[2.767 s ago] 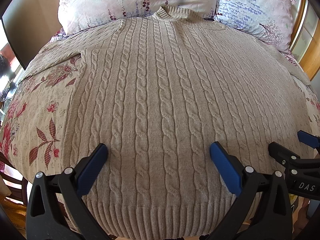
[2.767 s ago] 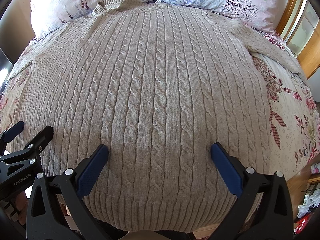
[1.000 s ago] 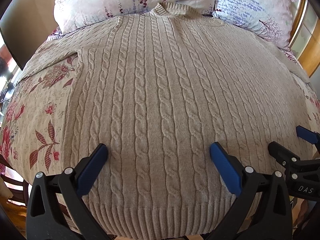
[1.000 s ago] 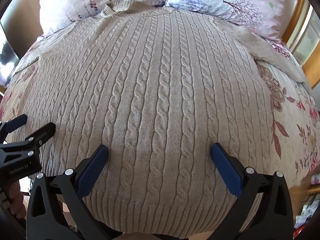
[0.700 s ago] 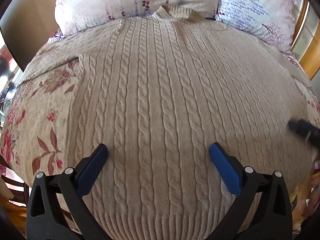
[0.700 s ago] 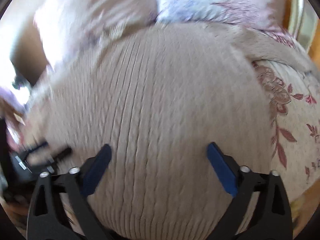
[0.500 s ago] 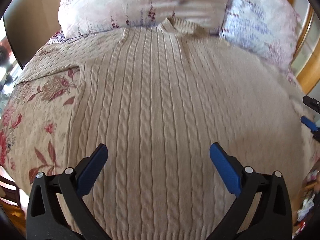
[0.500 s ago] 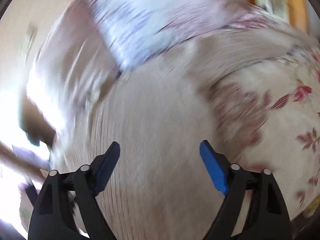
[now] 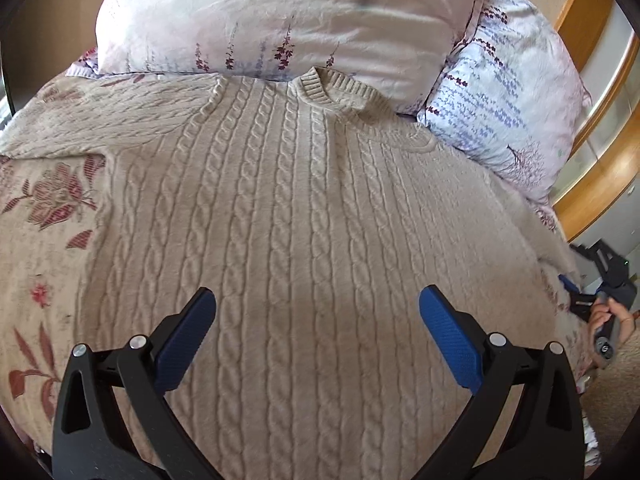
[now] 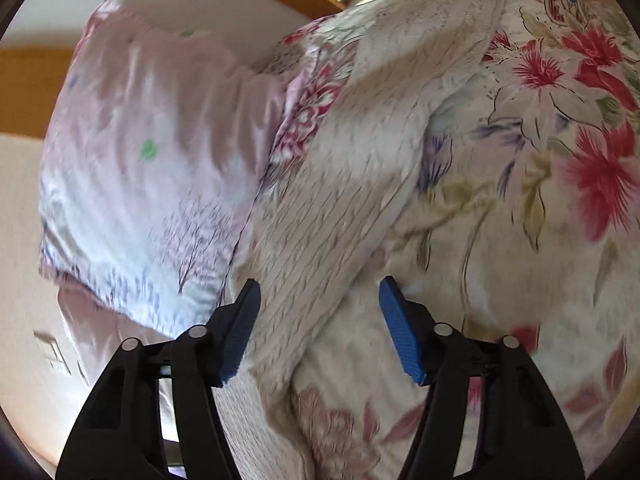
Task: Fold small clothes
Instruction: 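Move the right gripper to the sweater sleeve and grasp its cuff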
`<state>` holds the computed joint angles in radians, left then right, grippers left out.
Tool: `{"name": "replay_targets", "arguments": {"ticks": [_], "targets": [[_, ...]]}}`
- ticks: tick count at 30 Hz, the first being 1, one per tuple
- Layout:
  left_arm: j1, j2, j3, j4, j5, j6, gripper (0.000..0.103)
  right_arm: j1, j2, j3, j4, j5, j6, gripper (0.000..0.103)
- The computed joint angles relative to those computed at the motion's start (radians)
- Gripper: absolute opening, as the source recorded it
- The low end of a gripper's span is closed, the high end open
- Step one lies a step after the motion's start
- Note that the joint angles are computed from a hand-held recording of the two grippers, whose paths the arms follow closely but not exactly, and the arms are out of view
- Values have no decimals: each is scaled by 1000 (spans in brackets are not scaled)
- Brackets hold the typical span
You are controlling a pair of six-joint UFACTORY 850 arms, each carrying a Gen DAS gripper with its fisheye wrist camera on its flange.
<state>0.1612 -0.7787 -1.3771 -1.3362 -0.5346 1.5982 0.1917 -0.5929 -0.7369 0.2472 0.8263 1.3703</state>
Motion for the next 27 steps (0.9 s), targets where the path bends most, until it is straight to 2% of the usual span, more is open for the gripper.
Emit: {"name": "replay_targets", "arguments": {"ticks": [4,6,10,12,15,20,21,24,27], "targets": [[-6,-9,-16,-7,-13,-17,101,-26,-5,7,7,16,-4,51],[-8,-15,-26,-3,-23,-36,101,-38,-8,15,6,28,2,41],[-13,-24,-40,7,-31,-59,101,-51,-26,-7,13,15,-23,29],[-16,-27,-44,15,-32,-70,101,-50,-28,-14,28,-6,-57,17],[-17,-30,-50,22,-38,-80,101,-45,-22,-24,60,-41,-137,12],[-11,-36,-62,24,-44,-91,101,-8,31,-25,155,-19,-329,10],[-9,-38,-66,27,-46,-97,101,0,44,-28,148,2,-353,3],[-4,-43,-74,31,-52,-106,101,25,65,-54,120,34,-421,3],[2,-48,-83,39,-60,-117,101,64,69,-128,95,-13,-540,3]]}}
